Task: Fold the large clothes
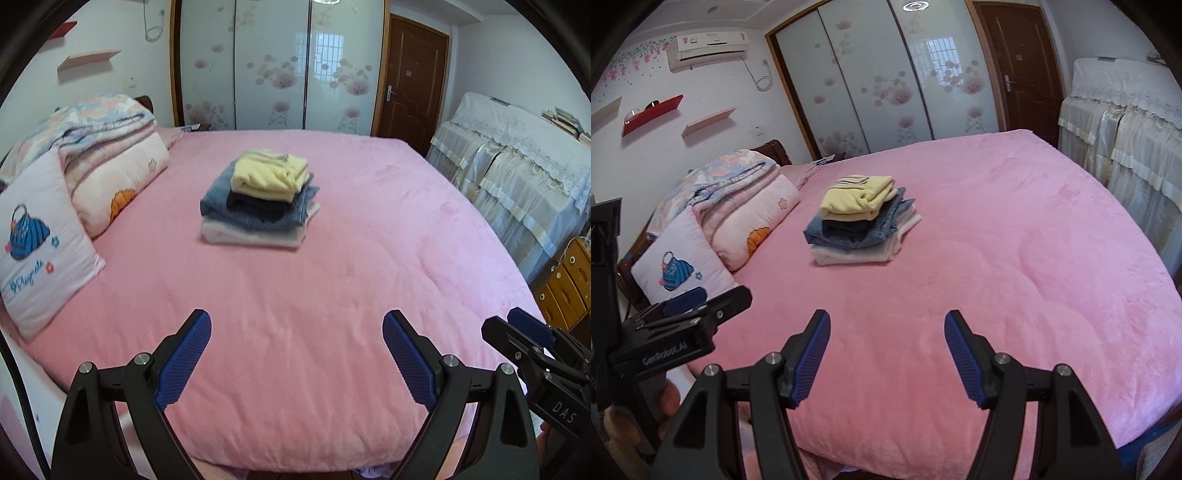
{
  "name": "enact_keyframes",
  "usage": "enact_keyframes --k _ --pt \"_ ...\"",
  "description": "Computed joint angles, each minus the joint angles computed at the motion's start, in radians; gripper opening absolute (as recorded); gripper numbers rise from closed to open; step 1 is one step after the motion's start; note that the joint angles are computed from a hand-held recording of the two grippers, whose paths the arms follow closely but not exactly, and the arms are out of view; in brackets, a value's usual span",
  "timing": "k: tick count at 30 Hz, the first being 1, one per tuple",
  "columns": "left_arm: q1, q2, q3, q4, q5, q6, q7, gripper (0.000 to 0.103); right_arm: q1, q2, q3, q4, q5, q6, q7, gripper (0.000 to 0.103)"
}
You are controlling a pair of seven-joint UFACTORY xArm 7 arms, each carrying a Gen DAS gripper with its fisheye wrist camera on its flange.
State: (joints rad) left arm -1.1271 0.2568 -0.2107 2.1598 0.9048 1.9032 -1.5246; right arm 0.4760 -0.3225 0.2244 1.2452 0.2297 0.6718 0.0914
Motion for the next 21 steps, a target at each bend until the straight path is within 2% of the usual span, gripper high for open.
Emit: enact_keyframes --k 3,6,11,21 --pt "0.007 -0.002 -0.008 -0.038 -0.042 -0.025 -0.048 0.093 -0.009 -0.045 0.013 -0.065 -0.034 -0.008 0.017 0.065" --pt "0.041 -0.03 -0.023 -0.107 -0.099 -0.086 -0.088 0.093 -0.01 -0.067 0.02 -0.102 -0.056 0.002 0.025 0.065" --pt "0.045 -0.006 -0.035 -0.098 -0.103 -0.077 -0.086 0.093 -0.038 -0.093 0.049 -0.145 -0.133 -0.003 0.08 0.065" --pt "0.037 -0.001 -0.028 -0.093 -0.105 -0.084 -0.078 0.093 -0.035 -0.1 0.051 -0.156 -0.165 0.01 0.119 0.065"
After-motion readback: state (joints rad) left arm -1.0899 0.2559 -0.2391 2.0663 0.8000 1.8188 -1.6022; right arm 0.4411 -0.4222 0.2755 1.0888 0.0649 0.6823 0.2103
